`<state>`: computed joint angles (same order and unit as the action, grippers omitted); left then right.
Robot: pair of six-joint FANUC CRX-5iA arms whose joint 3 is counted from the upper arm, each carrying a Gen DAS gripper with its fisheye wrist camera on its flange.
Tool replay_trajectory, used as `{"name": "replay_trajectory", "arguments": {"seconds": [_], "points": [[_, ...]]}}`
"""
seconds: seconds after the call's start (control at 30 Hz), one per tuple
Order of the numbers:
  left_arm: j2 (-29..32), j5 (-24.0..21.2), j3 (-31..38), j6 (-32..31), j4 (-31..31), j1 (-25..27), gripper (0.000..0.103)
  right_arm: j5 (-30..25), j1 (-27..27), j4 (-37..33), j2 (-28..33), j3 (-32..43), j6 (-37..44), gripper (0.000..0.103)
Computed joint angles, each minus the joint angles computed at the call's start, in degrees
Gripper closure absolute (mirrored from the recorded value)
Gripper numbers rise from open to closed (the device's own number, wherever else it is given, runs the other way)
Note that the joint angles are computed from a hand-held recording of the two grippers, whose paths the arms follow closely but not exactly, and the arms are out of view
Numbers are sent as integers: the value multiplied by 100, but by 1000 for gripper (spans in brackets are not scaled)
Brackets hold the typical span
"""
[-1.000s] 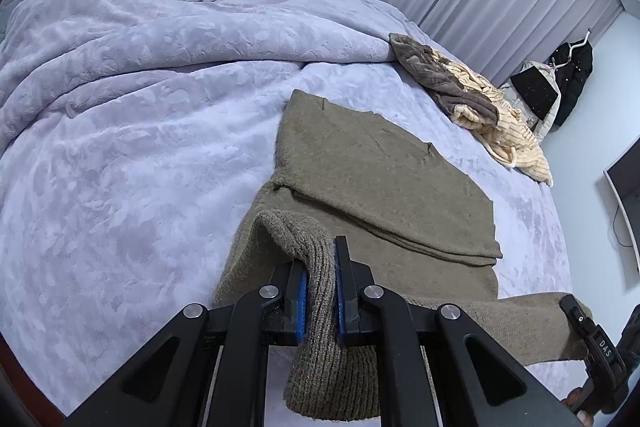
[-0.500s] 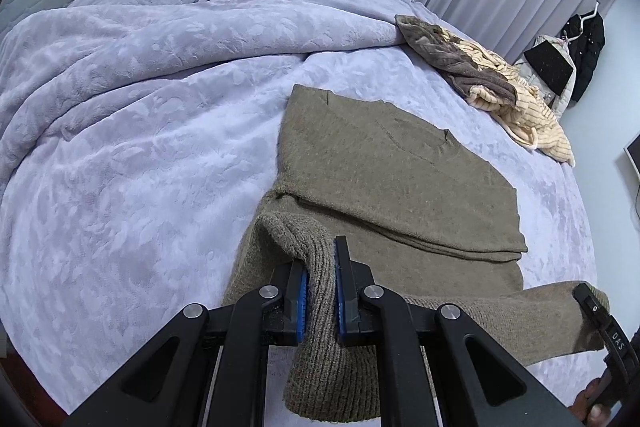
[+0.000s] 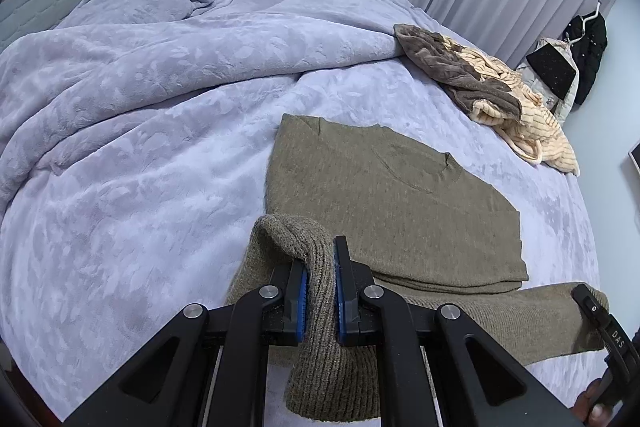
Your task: Fold small clothes
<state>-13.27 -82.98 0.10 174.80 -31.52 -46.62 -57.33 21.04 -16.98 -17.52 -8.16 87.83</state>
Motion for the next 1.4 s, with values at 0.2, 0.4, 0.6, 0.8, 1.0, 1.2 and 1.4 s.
{"name": "replay_trajectory", "arguments": {"seconds": [0.2, 0.4, 0.6, 0.8, 1.0, 1.2, 1.4], "points": [[63, 153, -13, -266, 181, 347, 91, -1, 25, 49, 269, 178, -42, 97], [176, 201, 106, -502, 213, 537, 91, -47, 7, 22, 548, 423, -58, 97], [234, 266, 109, -638, 314, 740, 91, -113, 80, 83, 826, 631, -52, 97], [244, 505, -102, -783, 630, 1093, 91, -197, 51, 19, 1099, 789, -81, 97], [419, 604, -81, -1053, 823, 1365, 91, -234, 44, 5, 1360, 937, -158, 97], [553, 796, -40, -1401, 1075, 1729, 91, -367, -99, -198, 1760, 1263, -229, 97], [783, 820, 170, -1669, 1102, 1893, 91, -362, -122, -186, 2037, 1479, -276, 97]]}}
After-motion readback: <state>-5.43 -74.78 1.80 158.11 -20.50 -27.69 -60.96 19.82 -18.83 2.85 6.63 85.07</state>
